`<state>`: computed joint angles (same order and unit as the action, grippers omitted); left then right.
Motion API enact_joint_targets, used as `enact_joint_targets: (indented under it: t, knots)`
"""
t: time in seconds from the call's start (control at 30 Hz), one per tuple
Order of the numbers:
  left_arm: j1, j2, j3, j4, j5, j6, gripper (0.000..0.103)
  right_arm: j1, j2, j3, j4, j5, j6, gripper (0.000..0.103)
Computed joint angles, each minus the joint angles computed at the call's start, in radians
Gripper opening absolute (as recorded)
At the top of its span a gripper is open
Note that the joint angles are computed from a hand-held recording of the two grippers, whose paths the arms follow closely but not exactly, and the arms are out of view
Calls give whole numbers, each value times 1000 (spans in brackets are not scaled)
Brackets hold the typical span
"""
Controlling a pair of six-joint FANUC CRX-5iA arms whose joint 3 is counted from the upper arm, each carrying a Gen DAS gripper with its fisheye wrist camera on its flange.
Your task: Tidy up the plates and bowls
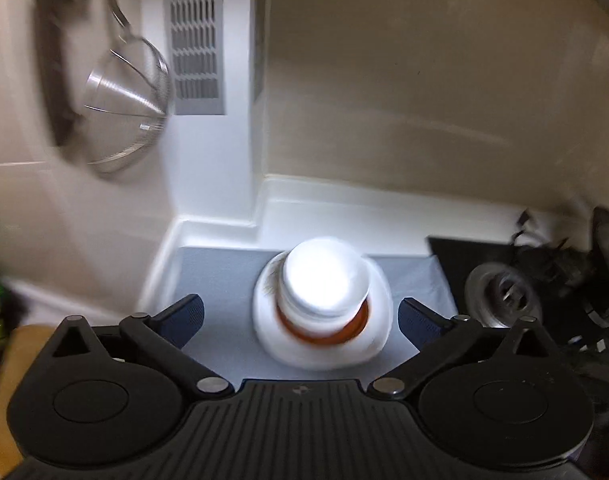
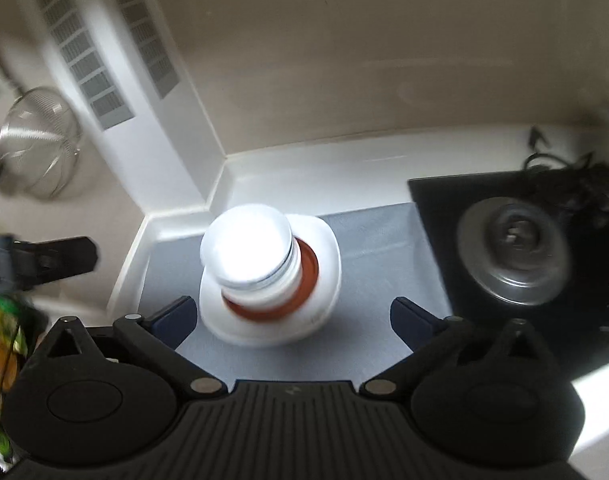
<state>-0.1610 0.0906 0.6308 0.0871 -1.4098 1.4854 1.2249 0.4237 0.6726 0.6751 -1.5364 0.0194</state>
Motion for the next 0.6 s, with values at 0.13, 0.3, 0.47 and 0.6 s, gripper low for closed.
enact_joint_targets:
  t: [0.13, 0.3, 0.47, 0.6]
  knots:
    - [-108, -99, -9, -169, -32, 79, 103, 71, 53, 148, 26, -164, 52, 103]
    - [-121, -148, 7, -140, -121, 60, 103, 162, 4, 107, 49, -191, -52, 103]
    - [-174, -184, 18, -186, -184, 89, 103, 213, 48, 192, 68, -266, -31, 103]
    - [-180, -197, 24, -190, -200, 83, 103, 232, 120, 313, 109, -345, 18, 103]
